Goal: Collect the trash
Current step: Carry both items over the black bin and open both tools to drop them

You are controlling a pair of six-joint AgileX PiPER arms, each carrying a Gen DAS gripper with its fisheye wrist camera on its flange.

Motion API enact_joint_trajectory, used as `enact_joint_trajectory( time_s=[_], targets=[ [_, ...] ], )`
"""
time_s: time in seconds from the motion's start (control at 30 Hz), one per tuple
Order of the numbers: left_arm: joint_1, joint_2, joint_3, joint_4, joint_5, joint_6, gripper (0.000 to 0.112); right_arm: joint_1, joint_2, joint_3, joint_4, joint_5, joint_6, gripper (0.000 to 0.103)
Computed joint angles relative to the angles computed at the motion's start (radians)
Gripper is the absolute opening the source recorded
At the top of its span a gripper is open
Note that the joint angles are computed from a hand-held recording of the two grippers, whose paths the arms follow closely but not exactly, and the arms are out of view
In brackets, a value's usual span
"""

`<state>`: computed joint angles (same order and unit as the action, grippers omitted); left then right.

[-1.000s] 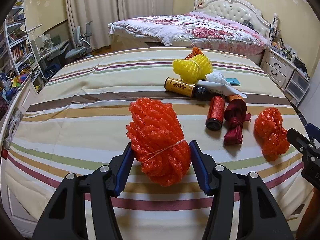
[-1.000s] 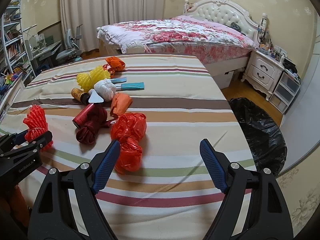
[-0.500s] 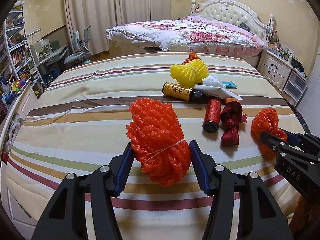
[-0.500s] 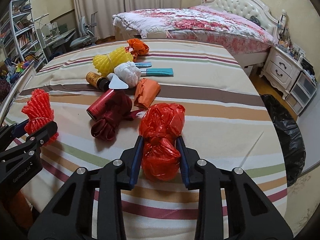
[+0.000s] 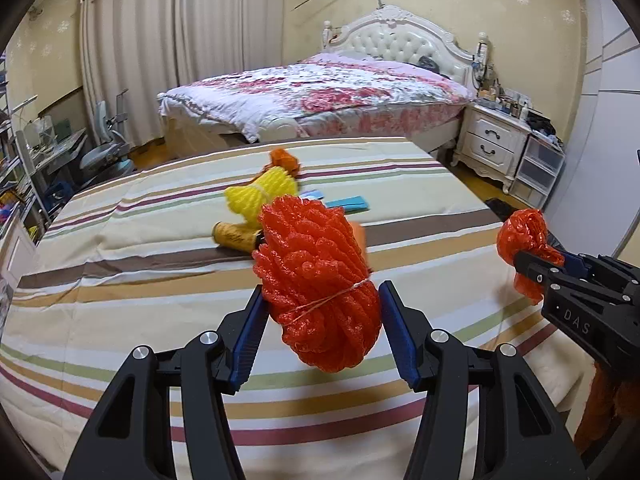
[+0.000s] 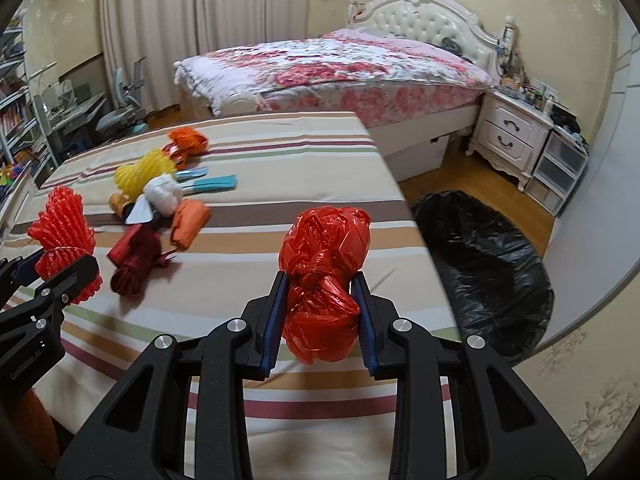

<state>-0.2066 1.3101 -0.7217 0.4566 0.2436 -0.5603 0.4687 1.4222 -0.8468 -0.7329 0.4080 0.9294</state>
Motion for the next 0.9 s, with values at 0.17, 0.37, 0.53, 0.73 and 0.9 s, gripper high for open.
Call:
enact_joint_trajectory(
  time_s=[0.17,0.37,0.53,0.73,0.9],
  targets=[
    [-0.115,0.079,-0.097,0.059,-0.002,-0.080,0.056,-0.160,-0.030,0.019,0.011,-0.025,-0.048,0.031],
    [-0.235,0.215,-0.244,0.181,0.001,-0.193,0.056,-0.342,0.003,0.017,0.115,-0.099,-0.193,0.031],
    [-0.297,0.346,-0.387,0.203,0.020,-0.208,0.056,-0.420,0.050,0.000,0.147,-0.139,-0.241,0.031],
    [-0.339,0.478,-0.539,0.160,0.059,-0.146,0.056,-0.497,0.108,-0.033,0.195,-0.179,-0.302,0.031],
    [-0.360,0.581,-0.661,0.107,0.105,-0.076,0.056,-0.551,0.164,-0.071,0.354,-0.210,-0.460,0.031]
  ],
)
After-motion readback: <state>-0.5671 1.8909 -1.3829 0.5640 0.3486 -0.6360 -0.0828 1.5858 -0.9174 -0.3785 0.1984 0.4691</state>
